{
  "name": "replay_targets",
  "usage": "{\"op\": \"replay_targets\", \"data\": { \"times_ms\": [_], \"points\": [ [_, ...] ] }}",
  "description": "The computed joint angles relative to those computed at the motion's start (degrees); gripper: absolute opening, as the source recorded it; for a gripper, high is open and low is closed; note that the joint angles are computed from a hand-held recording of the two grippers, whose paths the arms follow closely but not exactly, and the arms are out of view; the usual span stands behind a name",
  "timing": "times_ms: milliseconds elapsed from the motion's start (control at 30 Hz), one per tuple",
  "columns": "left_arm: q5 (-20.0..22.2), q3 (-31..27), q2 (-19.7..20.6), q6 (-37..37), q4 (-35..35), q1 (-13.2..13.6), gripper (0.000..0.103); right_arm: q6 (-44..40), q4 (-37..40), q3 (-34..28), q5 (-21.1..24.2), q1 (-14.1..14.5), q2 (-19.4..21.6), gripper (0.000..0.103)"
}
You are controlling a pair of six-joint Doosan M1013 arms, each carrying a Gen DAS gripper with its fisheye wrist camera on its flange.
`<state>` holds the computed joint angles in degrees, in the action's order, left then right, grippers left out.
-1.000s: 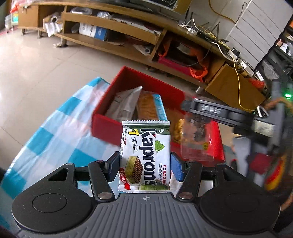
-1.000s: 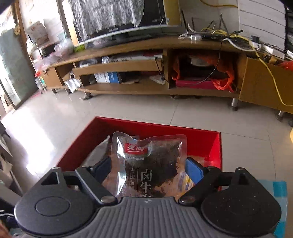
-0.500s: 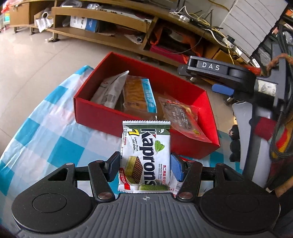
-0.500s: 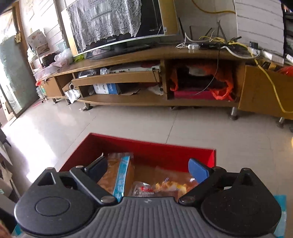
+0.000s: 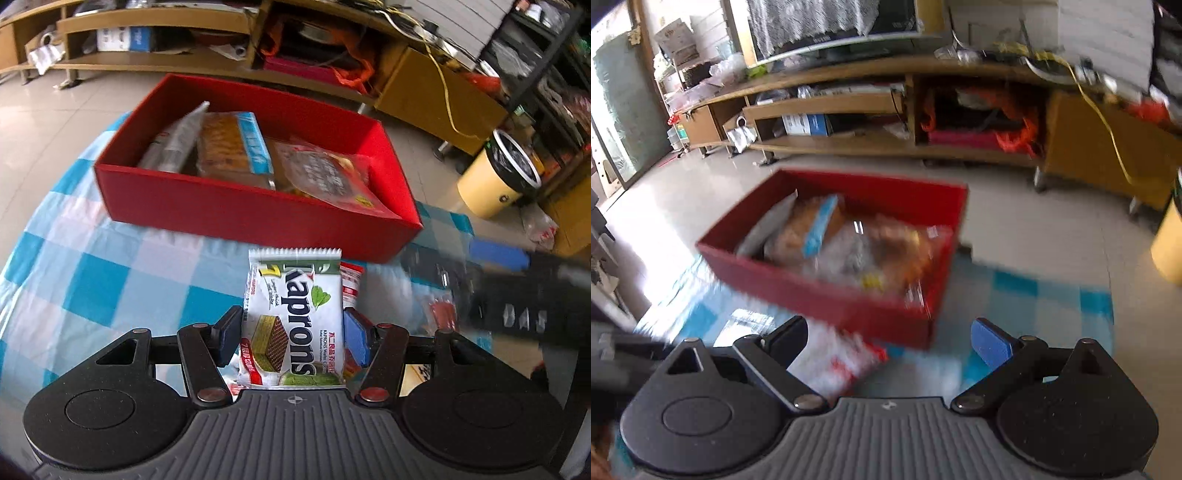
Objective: Organize snacks
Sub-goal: 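Reach the right tool to the round egg-cake bun while the left holds the Kapron packet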
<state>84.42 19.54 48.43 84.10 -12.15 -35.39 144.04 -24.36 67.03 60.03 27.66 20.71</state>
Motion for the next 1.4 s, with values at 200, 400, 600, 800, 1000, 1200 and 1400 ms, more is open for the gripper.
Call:
{"op": "replay_targets", "data": {
  "times_ms": [200,400,600,800,1000,1200,1400],
  "points": [
    [-2.44,3.3,-1.84,1.15,0.47,-0.39,0.059,2.16,1.48,3.79,1.4,0.11,-1.97,0.096],
    [-1.71,3.87,-1.87,1.41,1.23,-0.54,0.063,0.33,2.92,3.72,1.6,0.33,-1.95,0.096],
    [-0.65,-1.27,1.59,0.99,7.68,-0.98,0.088,-3.89,7.9,4.46,1.03,-0.04,-2.22,0.096],
    [1.77,-6.3,5.04,5.53,10.64,-0.85,0.098,-11.61,12.96,4.79,2.74,-0.47,-0.75,0.098],
    [3.74,-8.31,7.6,12.47,13.95,-1.52,0.094,-12.53,10.71,2.35,6.19,0.08,2.18,0.103],
    [2.17,-4.0,5.27,12.63,10.84,-0.36,0.085,-12.94,9.13,2.02,7.35,0.59,2.38,0.103],
    [-0.49,5.8,-0.44,14.17,12.93,-0.92,0.077,-9.77,10.2,2.81,7.63,1.34,0.77,0.06]
  ]
}}
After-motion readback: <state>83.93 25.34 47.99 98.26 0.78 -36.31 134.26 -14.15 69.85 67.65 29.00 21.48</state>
